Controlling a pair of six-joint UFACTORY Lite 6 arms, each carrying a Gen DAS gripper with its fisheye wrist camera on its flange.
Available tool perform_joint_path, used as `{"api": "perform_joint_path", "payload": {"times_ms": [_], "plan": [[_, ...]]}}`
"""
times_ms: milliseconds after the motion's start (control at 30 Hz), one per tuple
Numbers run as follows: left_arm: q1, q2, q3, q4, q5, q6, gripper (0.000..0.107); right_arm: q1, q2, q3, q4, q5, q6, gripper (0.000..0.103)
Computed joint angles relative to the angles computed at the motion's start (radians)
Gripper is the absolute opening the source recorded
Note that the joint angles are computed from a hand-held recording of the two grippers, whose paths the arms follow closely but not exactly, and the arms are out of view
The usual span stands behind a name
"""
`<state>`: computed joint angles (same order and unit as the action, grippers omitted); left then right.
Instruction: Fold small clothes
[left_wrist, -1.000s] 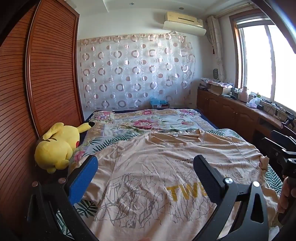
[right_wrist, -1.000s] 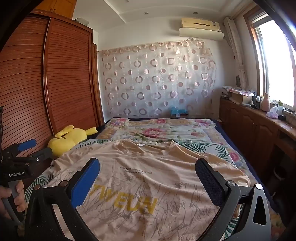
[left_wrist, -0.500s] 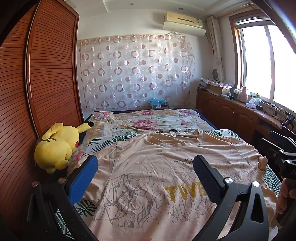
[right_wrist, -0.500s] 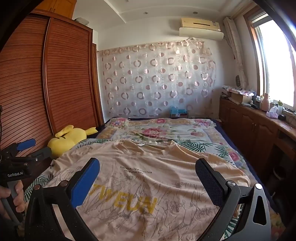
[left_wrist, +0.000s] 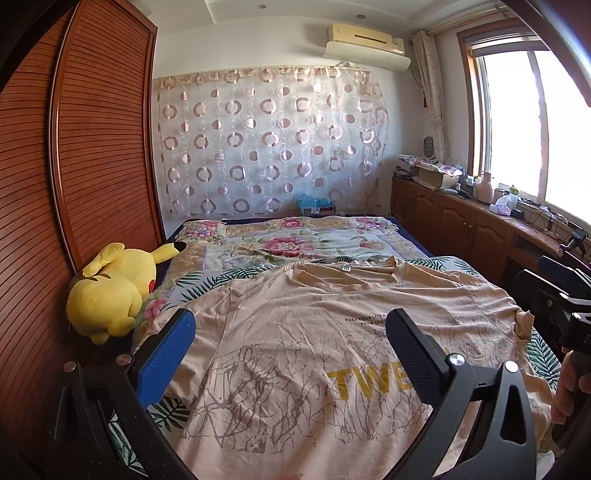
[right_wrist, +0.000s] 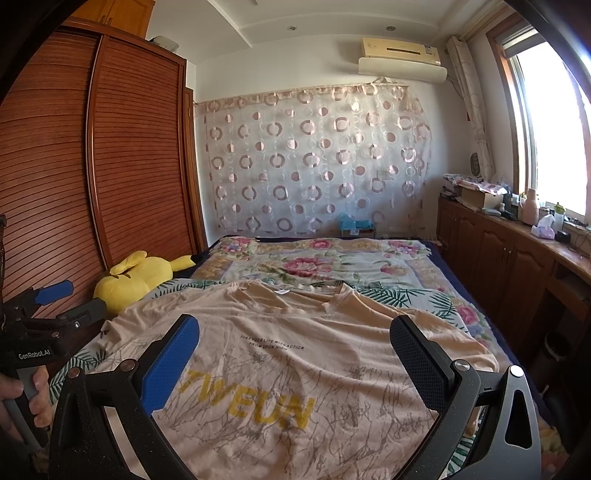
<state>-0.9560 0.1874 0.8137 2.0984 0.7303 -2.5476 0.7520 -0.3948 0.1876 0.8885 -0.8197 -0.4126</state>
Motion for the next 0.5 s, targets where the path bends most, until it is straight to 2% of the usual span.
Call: {"api": "perform_joint_path", "payload": {"times_ms": [500], "plan": [[0.003,-0.002,0.001,-0.001,-0.004,0.003,0.103,-0.004,0.019,0.007,-0.006,-0.007,0.007,0.103]]}}
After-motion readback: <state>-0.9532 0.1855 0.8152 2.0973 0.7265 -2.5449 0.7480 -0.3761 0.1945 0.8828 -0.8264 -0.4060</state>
